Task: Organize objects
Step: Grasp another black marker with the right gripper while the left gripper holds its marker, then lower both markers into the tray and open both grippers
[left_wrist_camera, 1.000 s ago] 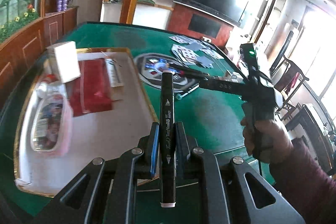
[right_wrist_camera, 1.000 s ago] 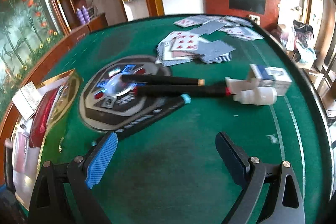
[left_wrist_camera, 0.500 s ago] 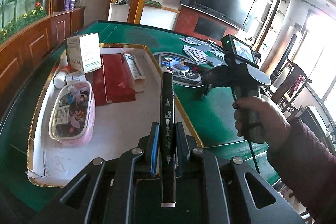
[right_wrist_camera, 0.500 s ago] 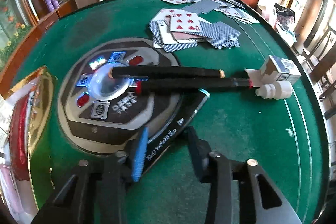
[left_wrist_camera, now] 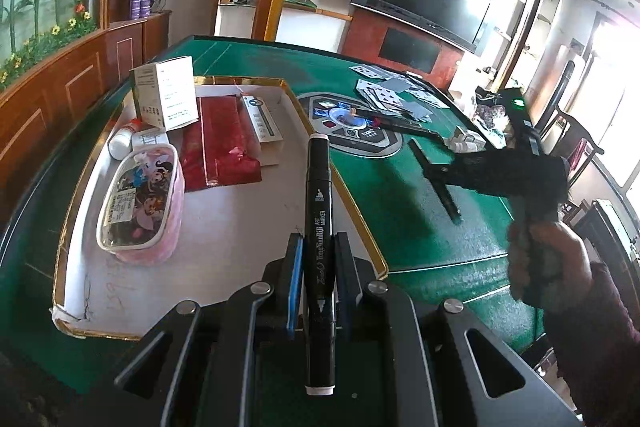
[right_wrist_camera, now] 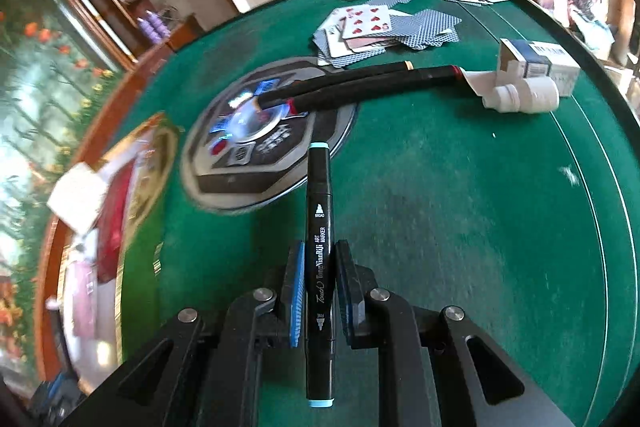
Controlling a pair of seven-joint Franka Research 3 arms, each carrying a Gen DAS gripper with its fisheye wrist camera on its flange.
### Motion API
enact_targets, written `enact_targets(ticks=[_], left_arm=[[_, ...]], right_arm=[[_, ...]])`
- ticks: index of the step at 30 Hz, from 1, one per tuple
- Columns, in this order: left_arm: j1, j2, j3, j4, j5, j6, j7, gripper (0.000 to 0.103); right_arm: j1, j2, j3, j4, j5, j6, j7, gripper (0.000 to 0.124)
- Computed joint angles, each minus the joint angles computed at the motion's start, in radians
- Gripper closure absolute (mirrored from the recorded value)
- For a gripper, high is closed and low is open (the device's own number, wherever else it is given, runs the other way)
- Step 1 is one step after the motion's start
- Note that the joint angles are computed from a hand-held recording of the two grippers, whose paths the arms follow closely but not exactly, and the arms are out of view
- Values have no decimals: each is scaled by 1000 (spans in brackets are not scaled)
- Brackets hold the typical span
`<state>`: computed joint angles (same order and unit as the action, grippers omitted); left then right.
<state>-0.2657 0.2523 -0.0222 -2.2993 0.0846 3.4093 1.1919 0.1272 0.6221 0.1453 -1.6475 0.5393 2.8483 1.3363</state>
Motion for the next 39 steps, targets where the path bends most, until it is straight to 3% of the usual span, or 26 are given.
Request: enact_targets(ticks=[2,6,9,11,15,19,23,25,28,30,33,36,37,39], left_arm=[[-34,-9,31,-9,-30,-4,12,88],[-182,-32,169,-33,-183,-4,97,88],[-173,-47,170,-42,-235,-12,120,88],[-225,-49,223,-39,-301,-24,160,88],[-180,-45,199,-20,-288,-60,151,88],[8,-11,41,38,-188,-116,78,88],[84,50,-29,117,-137,-178,44,88],[80,75,-22,150,-112,-204,20,88],[1,113,69,199,-55,-250,-46,88],[25,128,50,217,-37,-273,-61,88],[-13,131,102,217,18,-279,-122,89],[-18,121,118,200,60,-267,-169,88],[-21,117,124,196,74,-264,-184,87],[-24,108,130,188,103,-266,-210,71]], right_arm=[[-55,-25,67,-37,58,15,-81,108],[-118,-79,148,-94,186,11,-237,108],[-130,-113,176,-117,277,-7,-337,108],[-127,-128,184,-117,325,-36,-386,108],[-81,-128,154,-89,354,-106,-408,107],[-5,-109,111,-40,336,-142,-394,107],[69,-72,78,21,263,-163,-347,107],[106,-42,58,59,208,-171,-299,107],[137,1,41,110,138,-191,-232,107],[151,30,34,143,97,-213,-191,107],[162,58,33,173,54,-228,-155,107],[166,79,34,197,24,-244,-131,107],[166,82,35,201,17,-246,-125,107],[170,95,35,215,2,-255,-110,107]])
